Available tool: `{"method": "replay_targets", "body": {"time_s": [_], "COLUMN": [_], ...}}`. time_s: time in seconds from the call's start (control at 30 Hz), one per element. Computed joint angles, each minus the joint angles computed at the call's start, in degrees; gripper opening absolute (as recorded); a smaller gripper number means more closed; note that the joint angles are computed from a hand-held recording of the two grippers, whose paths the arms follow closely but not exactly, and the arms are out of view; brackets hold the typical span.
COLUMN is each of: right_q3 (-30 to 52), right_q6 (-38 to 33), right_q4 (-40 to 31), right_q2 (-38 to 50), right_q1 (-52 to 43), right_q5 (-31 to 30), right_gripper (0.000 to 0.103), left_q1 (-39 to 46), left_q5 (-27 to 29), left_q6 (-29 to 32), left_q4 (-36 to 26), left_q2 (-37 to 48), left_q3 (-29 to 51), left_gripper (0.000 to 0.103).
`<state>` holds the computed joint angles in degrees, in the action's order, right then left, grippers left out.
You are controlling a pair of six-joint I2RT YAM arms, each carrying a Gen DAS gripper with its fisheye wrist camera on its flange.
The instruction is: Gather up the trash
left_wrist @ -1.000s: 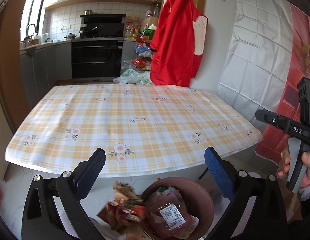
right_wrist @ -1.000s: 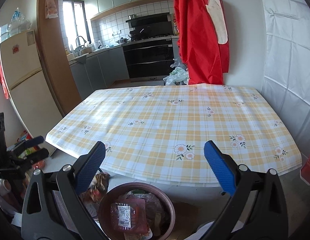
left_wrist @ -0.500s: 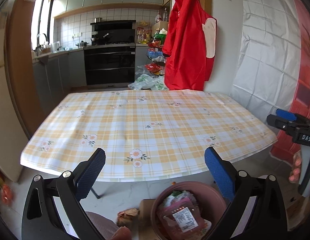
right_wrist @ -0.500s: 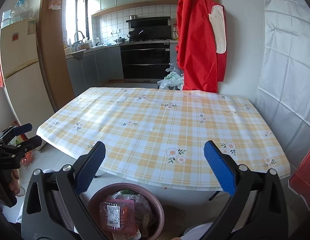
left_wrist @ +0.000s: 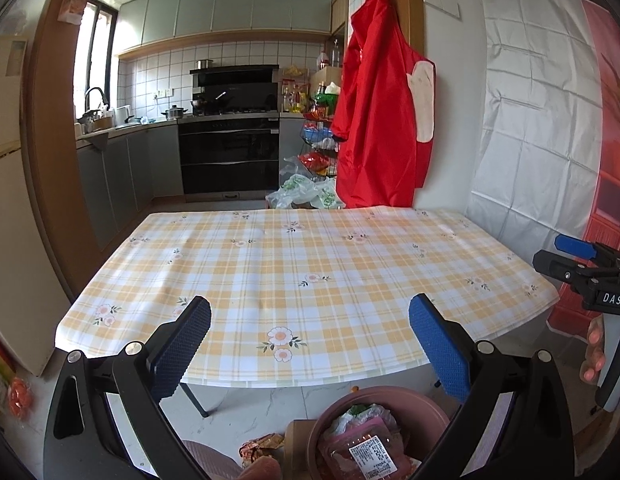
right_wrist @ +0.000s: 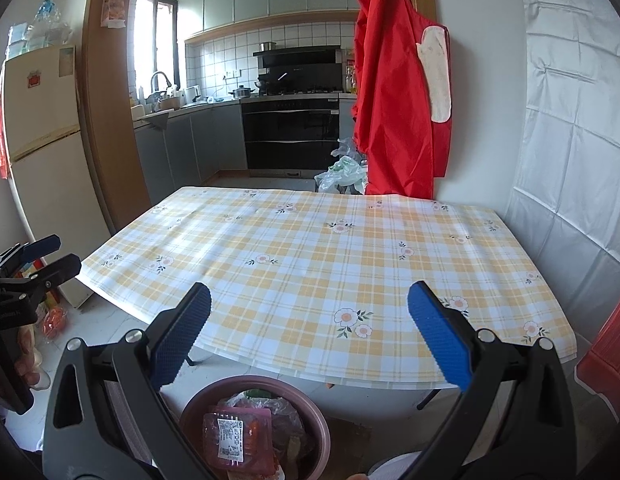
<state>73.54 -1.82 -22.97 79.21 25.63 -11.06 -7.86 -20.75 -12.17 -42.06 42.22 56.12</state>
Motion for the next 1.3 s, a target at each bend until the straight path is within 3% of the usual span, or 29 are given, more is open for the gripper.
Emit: {"method": "replay_targets", "body": {"time_s": [0.53,0.7,1.3], "right_q3": [-0.3,0.0,0.1], "right_q6": [0.7,0.7,0.9], "right_q4": [0.5,0.4,-0.2], "right_q2": [-0.5,-0.3,-0.8], "right_q1": [-0.3,-0.4,-0.6], "right_q5": [0.6,0.6,0.9], "right_gripper": [0.097,0.097,0.097], "left_q1": [-1.1,-3.1,-2.5], "left_q5": [-2.3,-5.7,-5.3], "left_q6": [-1.1,-1.5,-1.3], "left_q4": [0.0,-0.2,-0.5], "left_q2": [0.2,0.6,0.6], "left_q3": [0.6,0.6,0.7], "left_gripper": [0.097,0.097,0.097]}}
